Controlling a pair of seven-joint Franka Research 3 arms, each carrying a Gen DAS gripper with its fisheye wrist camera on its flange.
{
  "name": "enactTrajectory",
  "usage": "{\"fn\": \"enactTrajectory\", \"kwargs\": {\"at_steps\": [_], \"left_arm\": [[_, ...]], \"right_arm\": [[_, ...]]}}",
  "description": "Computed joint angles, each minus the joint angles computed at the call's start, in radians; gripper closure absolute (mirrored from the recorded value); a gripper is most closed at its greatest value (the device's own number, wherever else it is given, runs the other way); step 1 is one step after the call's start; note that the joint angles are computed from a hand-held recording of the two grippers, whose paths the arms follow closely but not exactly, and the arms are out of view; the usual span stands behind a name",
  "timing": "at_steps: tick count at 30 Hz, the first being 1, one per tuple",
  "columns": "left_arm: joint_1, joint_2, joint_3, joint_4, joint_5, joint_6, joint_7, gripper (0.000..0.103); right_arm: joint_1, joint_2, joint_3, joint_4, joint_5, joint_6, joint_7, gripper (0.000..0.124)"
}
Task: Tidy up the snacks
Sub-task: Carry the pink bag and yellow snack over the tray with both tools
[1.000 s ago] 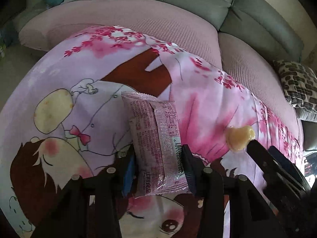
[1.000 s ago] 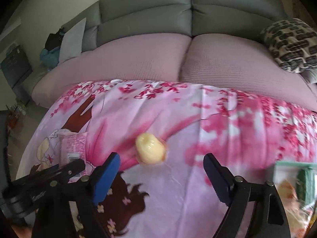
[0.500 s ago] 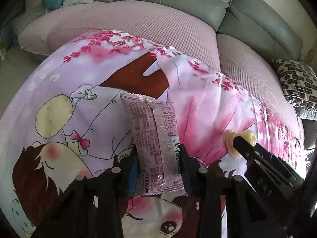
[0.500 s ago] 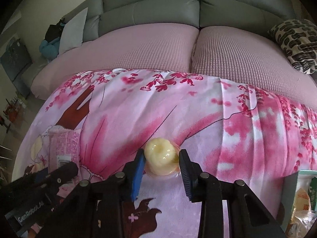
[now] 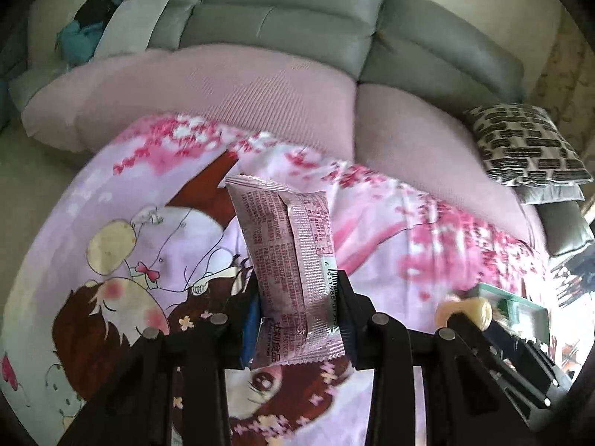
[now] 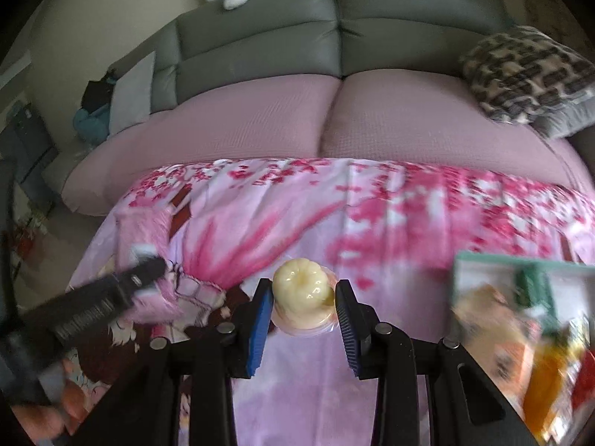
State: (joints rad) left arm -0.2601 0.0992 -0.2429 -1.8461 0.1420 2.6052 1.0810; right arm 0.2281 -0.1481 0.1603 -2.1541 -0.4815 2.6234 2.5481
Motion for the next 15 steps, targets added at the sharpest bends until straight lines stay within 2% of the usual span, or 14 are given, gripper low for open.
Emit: {"fn": "enactTrajectory", "kwargs": {"at_steps": [5, 11, 15], "left_arm": [[-0.027, -0.066, -0.022, -0.05, 0.001, 0.02, 0.027, 0.065], [-0.065, -0.125, -0.038, -0.097, -0.03, 0.079, 0.068, 0.065], [-0.105, -0.151, -0.048, -0.128, -0.118, 0.119, 0.155, 0.065]], "right_arm": [[-0.026, -0.151, 0.026, -0.116, 0.013, -0.047, 0.054, 0.087], [-0.094, -0.353, 0.093, -0.244, 0.032, -0.1, 0.101, 0.087], [-0.133, -0.48, 0.125, -0.322, 0.062, -0.145, 0.117, 0.087]]}}
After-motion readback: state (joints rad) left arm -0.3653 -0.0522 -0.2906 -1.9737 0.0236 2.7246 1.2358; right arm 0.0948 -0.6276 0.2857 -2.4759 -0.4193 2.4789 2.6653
